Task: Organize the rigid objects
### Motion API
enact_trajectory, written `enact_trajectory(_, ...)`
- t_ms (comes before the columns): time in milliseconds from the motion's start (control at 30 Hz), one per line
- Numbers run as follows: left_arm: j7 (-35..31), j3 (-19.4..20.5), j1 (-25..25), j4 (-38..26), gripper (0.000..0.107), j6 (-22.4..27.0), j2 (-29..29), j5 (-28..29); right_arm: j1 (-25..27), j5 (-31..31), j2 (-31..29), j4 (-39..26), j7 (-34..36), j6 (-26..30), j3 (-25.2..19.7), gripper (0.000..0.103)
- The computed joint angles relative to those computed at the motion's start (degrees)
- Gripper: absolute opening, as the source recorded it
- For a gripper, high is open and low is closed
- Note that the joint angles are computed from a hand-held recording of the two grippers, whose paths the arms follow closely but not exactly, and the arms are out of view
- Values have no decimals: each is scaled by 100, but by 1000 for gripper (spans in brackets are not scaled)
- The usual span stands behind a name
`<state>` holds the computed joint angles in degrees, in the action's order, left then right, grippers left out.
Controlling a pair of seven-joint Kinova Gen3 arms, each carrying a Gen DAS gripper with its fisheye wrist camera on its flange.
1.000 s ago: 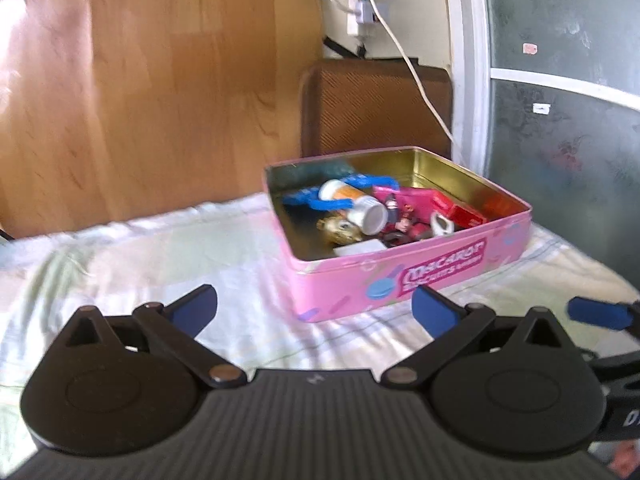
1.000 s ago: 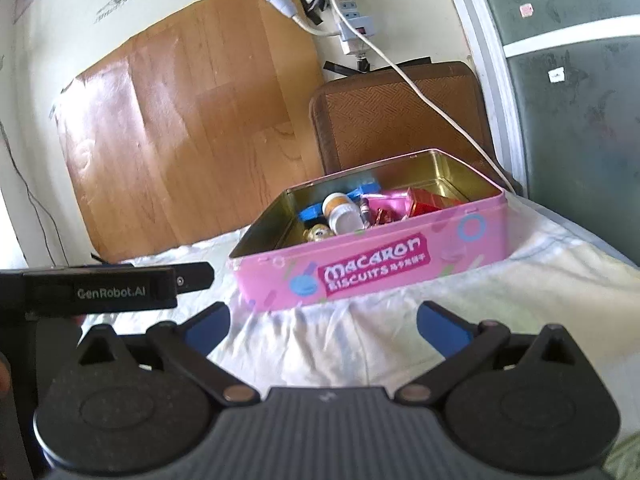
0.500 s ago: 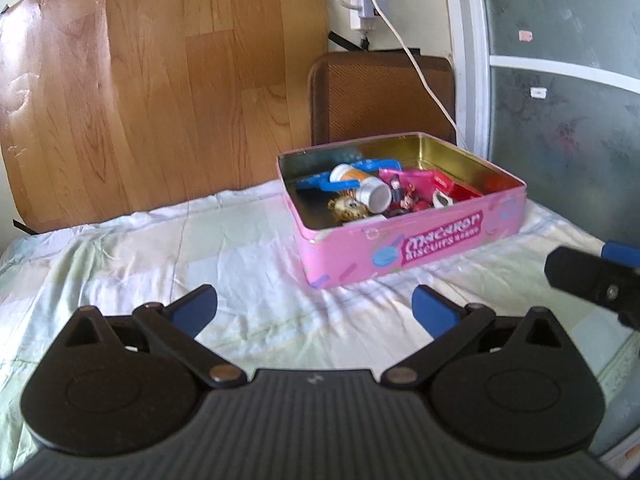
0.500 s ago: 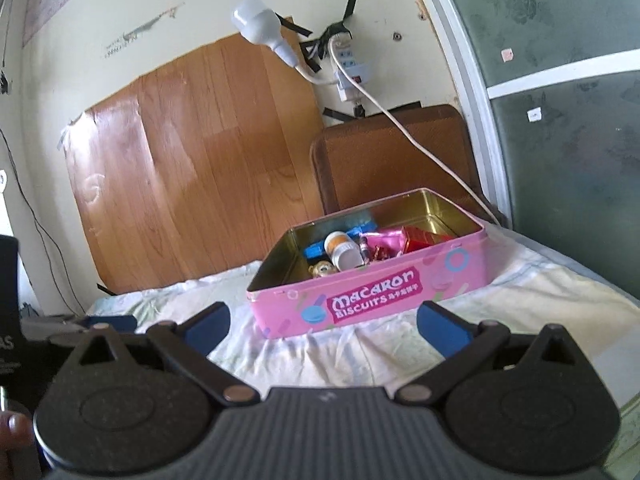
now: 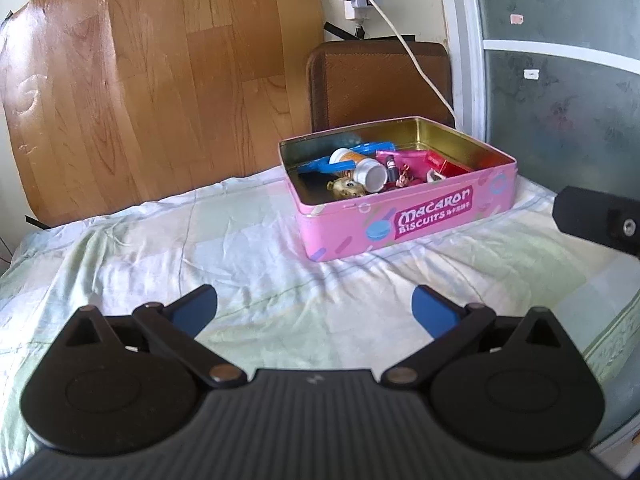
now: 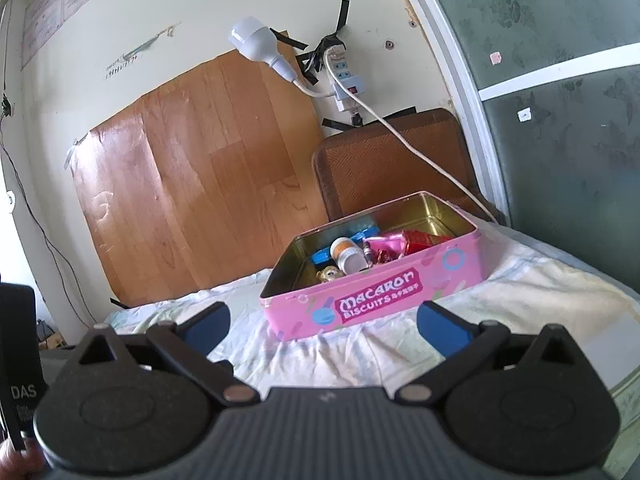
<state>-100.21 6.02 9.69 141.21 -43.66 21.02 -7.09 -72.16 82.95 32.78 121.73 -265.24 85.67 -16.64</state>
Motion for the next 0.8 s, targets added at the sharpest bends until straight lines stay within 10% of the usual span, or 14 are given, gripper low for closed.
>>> enact_trajectory(800,-174,-24,96,53,103,164,-18,71,122,-70,-161,-2,120,-542,-18,103)
